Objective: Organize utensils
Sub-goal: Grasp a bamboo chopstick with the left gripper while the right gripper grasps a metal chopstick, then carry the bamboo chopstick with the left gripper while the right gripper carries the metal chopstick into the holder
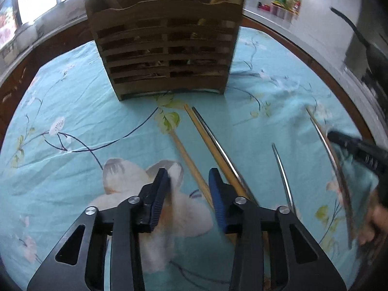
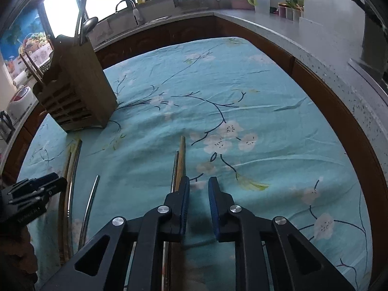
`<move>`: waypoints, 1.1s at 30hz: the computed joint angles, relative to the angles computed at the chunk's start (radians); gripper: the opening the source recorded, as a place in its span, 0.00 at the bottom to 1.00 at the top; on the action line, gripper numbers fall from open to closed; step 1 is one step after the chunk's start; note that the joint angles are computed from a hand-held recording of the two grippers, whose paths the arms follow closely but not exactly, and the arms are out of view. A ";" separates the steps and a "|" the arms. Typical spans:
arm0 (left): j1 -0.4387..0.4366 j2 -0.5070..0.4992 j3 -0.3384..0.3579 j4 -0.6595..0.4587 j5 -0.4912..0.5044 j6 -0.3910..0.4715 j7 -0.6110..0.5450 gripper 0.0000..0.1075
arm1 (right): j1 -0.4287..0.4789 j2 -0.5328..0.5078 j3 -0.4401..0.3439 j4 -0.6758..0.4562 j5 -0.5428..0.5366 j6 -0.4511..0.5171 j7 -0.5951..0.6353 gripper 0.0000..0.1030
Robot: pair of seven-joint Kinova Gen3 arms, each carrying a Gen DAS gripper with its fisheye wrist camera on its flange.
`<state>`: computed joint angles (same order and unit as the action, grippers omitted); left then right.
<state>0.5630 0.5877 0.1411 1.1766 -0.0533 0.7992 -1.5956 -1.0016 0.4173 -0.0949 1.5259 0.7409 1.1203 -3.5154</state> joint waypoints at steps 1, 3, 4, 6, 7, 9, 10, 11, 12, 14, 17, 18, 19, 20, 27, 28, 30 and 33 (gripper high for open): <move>-0.007 -0.007 0.006 0.015 0.001 -0.009 -0.017 0.27 | 0.000 0.003 -0.003 -0.009 0.000 0.006 0.017 0.16; -0.039 -0.024 0.033 0.044 0.021 -0.018 -0.076 0.24 | -0.006 -0.006 -0.001 0.001 0.016 -0.013 0.010 0.16; -0.051 -0.028 0.041 0.051 0.032 -0.017 -0.097 0.22 | -0.009 -0.010 0.000 0.007 0.028 -0.023 0.002 0.16; -0.092 -0.038 0.065 0.069 0.081 -0.020 -0.140 0.21 | -0.012 -0.004 -0.002 -0.008 0.031 -0.006 0.013 0.16; -0.110 -0.042 0.072 0.077 0.105 -0.022 -0.154 0.21 | -0.008 0.001 -0.005 -0.018 0.023 0.001 0.031 0.16; -0.123 -0.052 0.065 0.093 0.133 -0.027 -0.153 0.22 | 0.008 0.016 -0.007 -0.038 -0.006 0.007 0.069 0.15; -0.121 -0.053 0.057 0.093 0.138 -0.025 -0.141 0.23 | 0.017 0.021 -0.006 -0.037 -0.016 -0.004 0.081 0.15; -0.122 -0.053 0.054 0.092 0.146 -0.021 -0.131 0.23 | 0.025 0.021 -0.011 -0.031 -0.012 -0.016 0.078 0.15; -0.122 -0.053 0.053 0.091 0.153 -0.018 -0.125 0.23 | 0.018 0.026 0.002 -0.038 -0.019 -0.011 0.092 0.14; -0.104 -0.048 0.038 0.080 0.140 -0.011 -0.102 0.23 | 0.024 0.036 0.006 -0.061 -0.033 0.003 0.123 0.13; -0.076 -0.028 0.019 0.040 0.112 0.015 -0.062 0.23 | 0.042 0.038 0.017 -0.068 -0.048 -0.014 0.153 0.13; -0.068 -0.020 0.014 0.024 0.102 0.027 -0.050 0.23 | 0.054 0.039 0.018 -0.072 -0.056 -0.023 0.172 0.13; -0.054 -0.010 0.008 0.003 0.088 0.039 -0.036 0.23 | 0.057 0.038 0.023 -0.069 -0.057 -0.032 0.174 0.14; -0.041 0.004 0.000 -0.023 0.072 0.055 -0.023 0.23 | 0.070 0.040 0.025 -0.075 -0.067 -0.040 0.193 0.14; 0.002 0.051 -0.016 -0.101 0.014 0.072 0.007 0.10 | 0.093 0.064 0.052 -0.102 -0.086 -0.067 0.266 0.15; -0.002 0.052 -0.011 -0.102 0.015 0.069 0.000 0.09 | 0.090 0.062 0.055 -0.099 -0.086 -0.069 0.262 0.14; -0.013 0.051 -0.001 -0.098 0.024 0.066 -0.012 0.05 | 0.081 0.058 0.059 -0.090 -0.084 -0.072 0.249 0.06; -0.059 0.038 0.029 -0.076 0.076 0.059 -0.044 0.04 | 0.075 0.029 0.051 -0.045 -0.066 -0.118 0.189 0.05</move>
<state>0.5044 0.6254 0.1704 1.1007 0.0226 0.8583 -1.6401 -0.9269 0.4465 -0.0436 1.4813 0.6750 1.0023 -3.3265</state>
